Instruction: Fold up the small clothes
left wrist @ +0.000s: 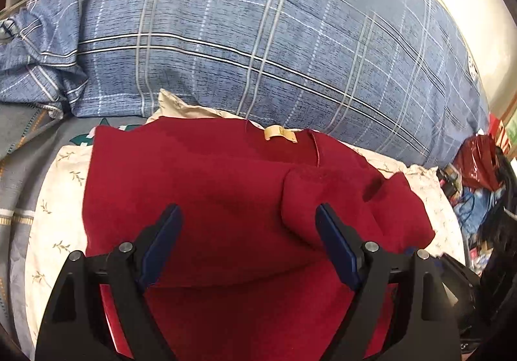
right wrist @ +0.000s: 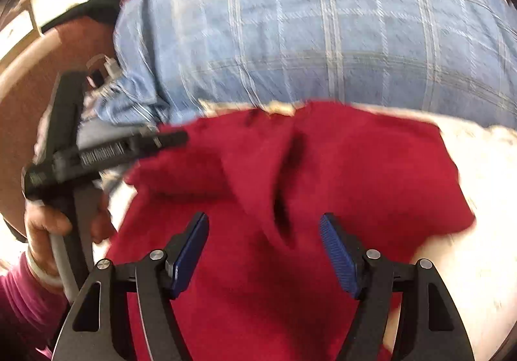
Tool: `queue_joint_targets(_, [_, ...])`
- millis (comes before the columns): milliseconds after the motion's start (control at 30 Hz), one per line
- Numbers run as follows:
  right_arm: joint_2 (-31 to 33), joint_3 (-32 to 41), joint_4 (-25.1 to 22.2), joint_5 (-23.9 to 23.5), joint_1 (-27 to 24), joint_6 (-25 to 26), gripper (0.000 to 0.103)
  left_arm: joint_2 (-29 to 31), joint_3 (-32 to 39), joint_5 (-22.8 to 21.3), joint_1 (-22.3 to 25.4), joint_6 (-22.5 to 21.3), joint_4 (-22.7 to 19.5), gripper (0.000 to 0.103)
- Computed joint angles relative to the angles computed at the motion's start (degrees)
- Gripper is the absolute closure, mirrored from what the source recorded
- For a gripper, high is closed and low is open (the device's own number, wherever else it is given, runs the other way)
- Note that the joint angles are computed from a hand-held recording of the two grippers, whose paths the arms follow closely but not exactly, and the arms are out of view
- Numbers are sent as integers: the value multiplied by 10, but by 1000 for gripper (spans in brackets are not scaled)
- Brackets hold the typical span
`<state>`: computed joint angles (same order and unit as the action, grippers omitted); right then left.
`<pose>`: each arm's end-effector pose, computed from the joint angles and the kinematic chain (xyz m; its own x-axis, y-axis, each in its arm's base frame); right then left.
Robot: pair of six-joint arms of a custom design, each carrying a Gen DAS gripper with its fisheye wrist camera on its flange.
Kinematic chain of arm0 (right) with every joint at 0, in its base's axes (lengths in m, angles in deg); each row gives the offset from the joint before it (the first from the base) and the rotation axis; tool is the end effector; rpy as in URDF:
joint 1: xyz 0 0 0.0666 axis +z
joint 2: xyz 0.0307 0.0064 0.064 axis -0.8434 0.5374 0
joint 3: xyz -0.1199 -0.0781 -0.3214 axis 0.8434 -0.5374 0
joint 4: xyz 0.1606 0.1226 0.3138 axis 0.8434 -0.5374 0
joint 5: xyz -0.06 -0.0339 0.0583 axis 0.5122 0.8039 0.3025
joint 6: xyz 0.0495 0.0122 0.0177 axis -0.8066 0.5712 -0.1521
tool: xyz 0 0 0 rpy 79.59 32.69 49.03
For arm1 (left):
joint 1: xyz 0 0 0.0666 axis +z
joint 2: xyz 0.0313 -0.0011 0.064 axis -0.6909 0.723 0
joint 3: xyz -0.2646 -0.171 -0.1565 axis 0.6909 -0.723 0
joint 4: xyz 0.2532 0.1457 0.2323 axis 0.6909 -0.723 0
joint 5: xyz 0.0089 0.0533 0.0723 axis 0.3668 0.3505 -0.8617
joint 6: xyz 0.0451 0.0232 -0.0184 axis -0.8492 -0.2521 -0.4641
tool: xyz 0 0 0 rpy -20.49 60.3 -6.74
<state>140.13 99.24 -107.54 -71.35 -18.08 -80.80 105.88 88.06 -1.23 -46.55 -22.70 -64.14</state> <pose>0.2722 0.2155 0.5024 -0.7019 0.0587 -0.7098 -0.2083 0.9361 0.2835 0.3625 -0.0322 0.5217 -0.7907 0.0073 -0.6122 0.2580 0.9108 -0.3223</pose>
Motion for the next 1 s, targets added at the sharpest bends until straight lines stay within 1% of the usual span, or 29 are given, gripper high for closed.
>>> queue_joint_targets(100, [46, 25, 19, -25, -9, 27, 31, 5, 14, 0, 18, 2, -12, 19])
queue_joint_targets(167, [71, 35, 29, -34, 3, 40, 31, 7, 23, 9, 34, -1, -22, 19])
queue_joint_targets(200, [76, 37, 34, -34, 15, 51, 31, 8, 28, 13, 40, -4, -28, 19])
queue_joint_targets(233, [75, 33, 45, -28, 36, 75, 29, 8, 31, 18, 47, -9, -33, 19])
queue_joint_targets(300, [68, 23, 54, -11, 70, 110, 29, 6, 32, 23, 57, -24, -43, 19])
queue_joint_targets(367, [65, 17, 40, 9, 96, 118, 30, 2, 28, 30, 66, -36, -52, 19])
queue_joint_targets(400, [59, 12, 33, 4, 103, 114, 30, 0, 25, 34, 68, -40, -57, 19])
queue_joint_targets(467, [42, -6, 23, -26, 109, 103, 30, -6, 16, 45, 74, -48, -68, 19])
queue_joint_targets(500, [35, -12, 15, -31, 112, 99, 30, -10, 11, 47, 75, -51, -71, 19])
queue_joint_targets(533, [26, -20, 4, -17, 118, 90, 30, -15, 5, 50, 78, -55, -74, 19])
queue_joint_targets(600, [2, -37, 0, 10, 123, 68, 30, -26, -9, 51, 80, -60, -81, 19])
queue_joint_targets(667, [-24, -58, -3, 16, 117, 35, 29, -34, -22, 52, 76, -72, -97, 19])
queue_joint_targets(733, [-38, -73, -14, 26, 109, 5, 29, -45, -37, 36, 63, -82, -100, 19])
queue_joint_targets(767, [-46, -84, -18, 22, 104, -6, 30, -50, -45, 22, 53, -85, -100, 19])
queue_joint_targets(833, [-58, -99, -15, 15, 100, -16, 30, -58, -59, 4, 36, -81, -95, 19])
queue_joint_targets(933, [-74, -114, 4, 32, 107, -25, 30, -62, -72, -15, 17, -55, -84, 19])
queue_joint_targets(967, [-77, -115, 5, 32, 105, -29, 30, -63, -74, -9, 14, -52, -82, 21])
queue_joint_targets(1000, [-79, -117, 7, 30, 104, -32, 30, -61, -73, -1, 8, -49, -83, 26])
